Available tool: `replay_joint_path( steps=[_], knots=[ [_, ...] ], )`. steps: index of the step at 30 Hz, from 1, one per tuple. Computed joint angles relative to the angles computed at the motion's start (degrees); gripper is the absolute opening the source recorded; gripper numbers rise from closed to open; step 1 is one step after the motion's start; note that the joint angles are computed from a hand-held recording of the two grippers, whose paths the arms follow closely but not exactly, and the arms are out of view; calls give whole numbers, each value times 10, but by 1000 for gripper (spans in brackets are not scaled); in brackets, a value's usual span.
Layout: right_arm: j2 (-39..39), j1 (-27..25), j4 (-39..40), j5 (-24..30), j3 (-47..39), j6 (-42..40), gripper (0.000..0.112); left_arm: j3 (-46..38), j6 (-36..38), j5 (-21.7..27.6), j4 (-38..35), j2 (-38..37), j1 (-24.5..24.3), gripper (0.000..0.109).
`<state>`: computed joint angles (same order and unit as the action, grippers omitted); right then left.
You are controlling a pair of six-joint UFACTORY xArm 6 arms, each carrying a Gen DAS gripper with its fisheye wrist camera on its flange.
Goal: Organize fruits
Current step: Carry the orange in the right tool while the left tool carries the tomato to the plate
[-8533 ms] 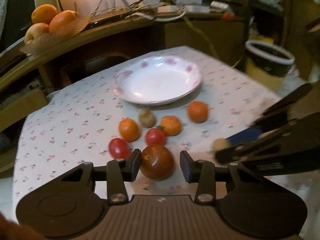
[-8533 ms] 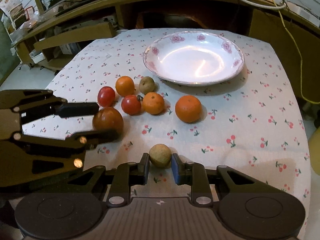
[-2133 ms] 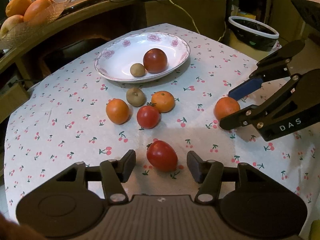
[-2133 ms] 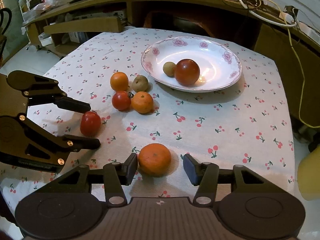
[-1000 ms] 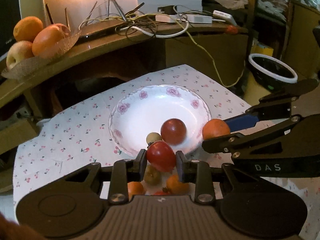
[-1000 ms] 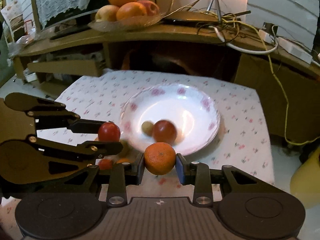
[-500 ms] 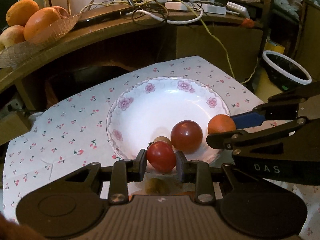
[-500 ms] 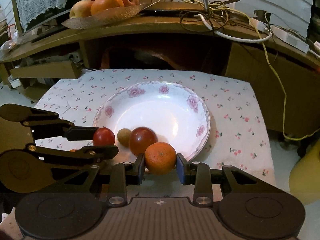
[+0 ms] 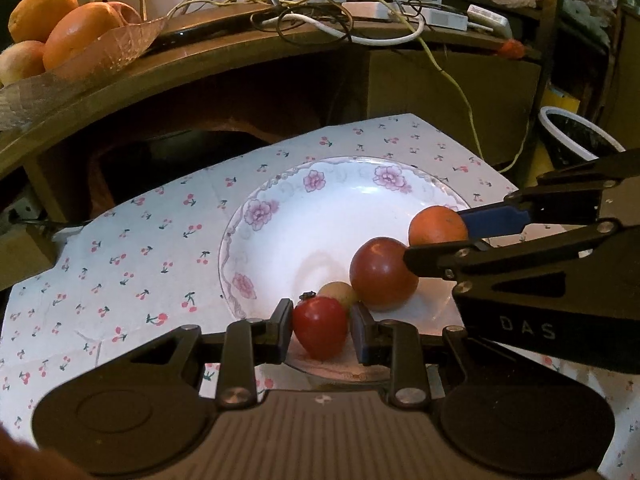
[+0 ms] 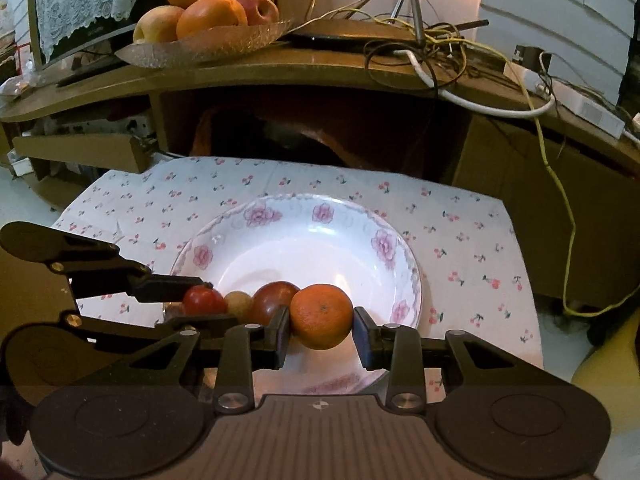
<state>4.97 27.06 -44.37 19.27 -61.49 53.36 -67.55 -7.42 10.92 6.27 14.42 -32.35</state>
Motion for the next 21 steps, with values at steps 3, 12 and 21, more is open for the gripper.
replay_joint_path(
  steps=[3, 12, 21],
  knots=[
    [-2, -1, 1, -1, 3, -4, 36, 1, 0, 2, 3, 0, 0, 36],
    [-18, 4, 46, 5, 25, -48, 36, 0, -17, 0, 24, 4, -1, 36],
    [1, -7, -3, -34, 9, 20, 37, 4, -28, -8, 45, 2, 3, 37]
  ],
)
